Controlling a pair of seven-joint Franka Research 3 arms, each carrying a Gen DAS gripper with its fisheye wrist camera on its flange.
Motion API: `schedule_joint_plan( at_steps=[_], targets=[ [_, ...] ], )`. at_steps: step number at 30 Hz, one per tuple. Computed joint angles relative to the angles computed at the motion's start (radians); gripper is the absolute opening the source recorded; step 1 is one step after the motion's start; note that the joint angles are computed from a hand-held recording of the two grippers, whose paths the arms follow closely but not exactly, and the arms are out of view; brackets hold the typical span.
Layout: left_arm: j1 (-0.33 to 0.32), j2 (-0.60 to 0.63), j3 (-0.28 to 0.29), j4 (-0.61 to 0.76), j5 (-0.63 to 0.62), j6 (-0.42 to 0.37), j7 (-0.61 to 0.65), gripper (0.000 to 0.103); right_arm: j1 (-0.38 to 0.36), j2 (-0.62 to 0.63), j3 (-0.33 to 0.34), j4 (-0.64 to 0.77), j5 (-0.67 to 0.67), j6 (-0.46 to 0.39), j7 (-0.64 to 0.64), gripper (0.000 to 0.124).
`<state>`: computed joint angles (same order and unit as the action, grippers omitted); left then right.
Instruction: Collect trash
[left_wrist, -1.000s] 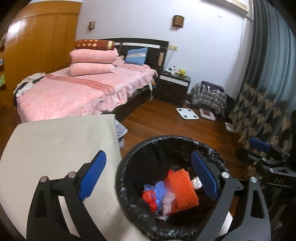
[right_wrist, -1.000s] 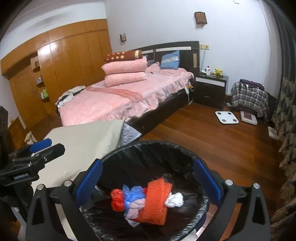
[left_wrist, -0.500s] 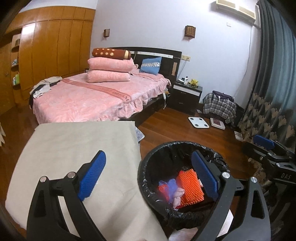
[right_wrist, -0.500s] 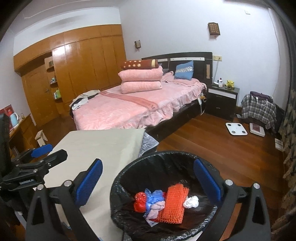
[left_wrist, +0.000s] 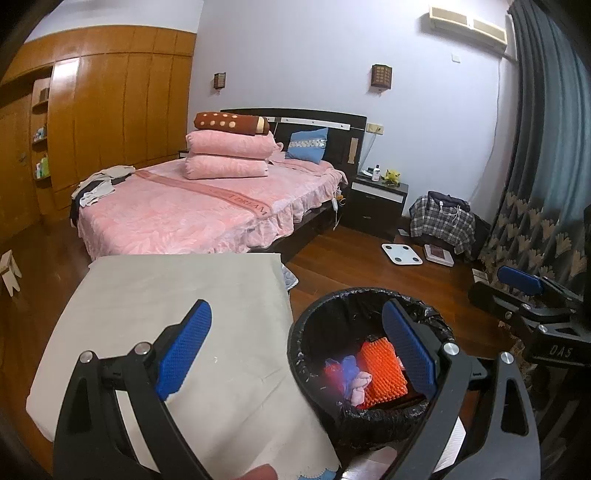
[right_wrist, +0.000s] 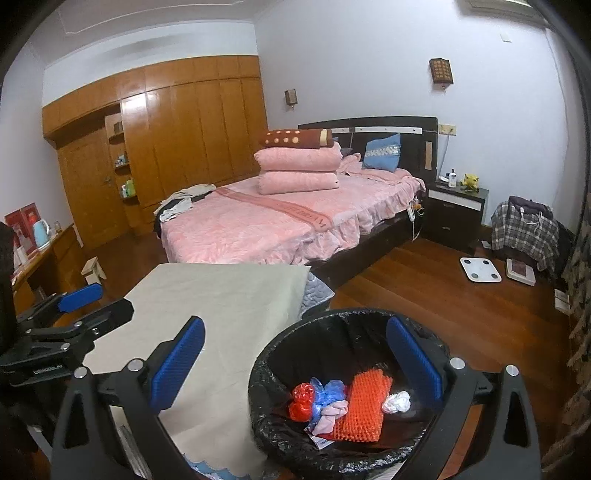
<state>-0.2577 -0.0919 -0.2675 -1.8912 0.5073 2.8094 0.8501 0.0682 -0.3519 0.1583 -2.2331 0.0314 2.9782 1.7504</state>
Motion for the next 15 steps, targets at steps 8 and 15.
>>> schedule_joint_plan(
  at_steps=[8, 15],
  targets=[
    [0.009, -0.041, -0.006, -0.026, 0.02, -0.004, -0.023, 0.091, 0.006, -0.018, 0.007, -0.005, -0.001, 0.003, -0.002, 0.097],
    [0.014, -0.05, -0.014, -0.028, 0.034, -0.017, -0.039, 0.091, 0.007, -0.018, 0.018, 0.002, -0.008, -0.001, -0.001, 0.097]
  ],
)
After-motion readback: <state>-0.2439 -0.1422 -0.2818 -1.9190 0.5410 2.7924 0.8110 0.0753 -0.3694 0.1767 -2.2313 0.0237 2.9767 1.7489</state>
